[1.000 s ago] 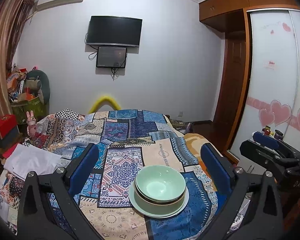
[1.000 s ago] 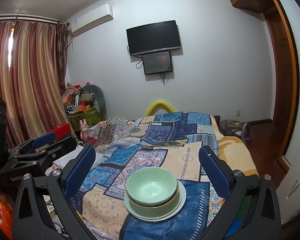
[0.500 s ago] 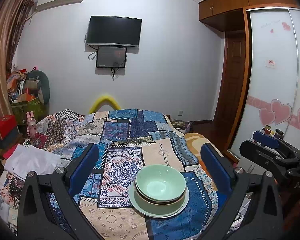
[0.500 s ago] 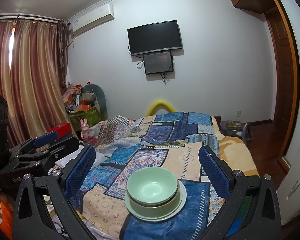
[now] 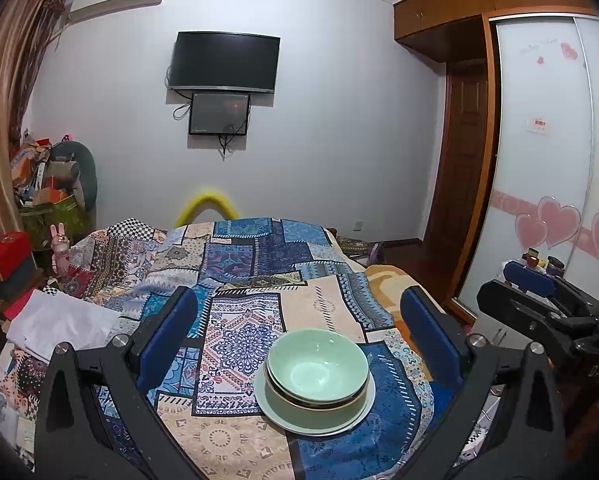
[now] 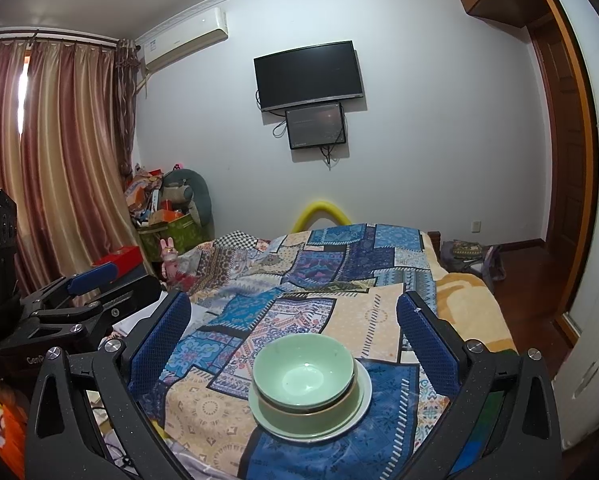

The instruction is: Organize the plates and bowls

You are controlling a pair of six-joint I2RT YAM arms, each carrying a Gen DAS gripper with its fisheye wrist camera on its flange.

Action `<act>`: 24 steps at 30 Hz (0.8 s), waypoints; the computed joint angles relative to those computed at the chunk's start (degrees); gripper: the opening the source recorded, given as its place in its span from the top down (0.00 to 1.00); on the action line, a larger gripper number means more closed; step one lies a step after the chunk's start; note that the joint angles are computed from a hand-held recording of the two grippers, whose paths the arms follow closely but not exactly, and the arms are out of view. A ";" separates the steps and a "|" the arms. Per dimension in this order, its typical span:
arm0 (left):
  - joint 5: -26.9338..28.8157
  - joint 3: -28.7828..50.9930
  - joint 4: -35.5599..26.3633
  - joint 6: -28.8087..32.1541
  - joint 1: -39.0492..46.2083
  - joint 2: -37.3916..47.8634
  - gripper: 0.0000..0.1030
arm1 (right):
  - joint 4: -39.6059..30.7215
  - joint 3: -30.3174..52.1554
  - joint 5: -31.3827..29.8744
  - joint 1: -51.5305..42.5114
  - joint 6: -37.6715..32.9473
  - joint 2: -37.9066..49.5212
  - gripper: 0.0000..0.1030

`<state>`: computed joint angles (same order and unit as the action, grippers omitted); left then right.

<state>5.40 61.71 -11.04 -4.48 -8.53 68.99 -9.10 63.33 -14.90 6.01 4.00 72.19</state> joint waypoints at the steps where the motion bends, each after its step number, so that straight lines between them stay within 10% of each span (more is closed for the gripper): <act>1: 0.29 0.07 -0.07 -0.06 0.17 0.02 0.00 | -0.13 0.08 0.06 0.05 0.07 -0.02 0.00; 24: 1.06 0.23 0.04 0.15 -0.48 0.82 0.00 | -0.56 0.05 -0.74 -1.08 0.00 0.51 0.00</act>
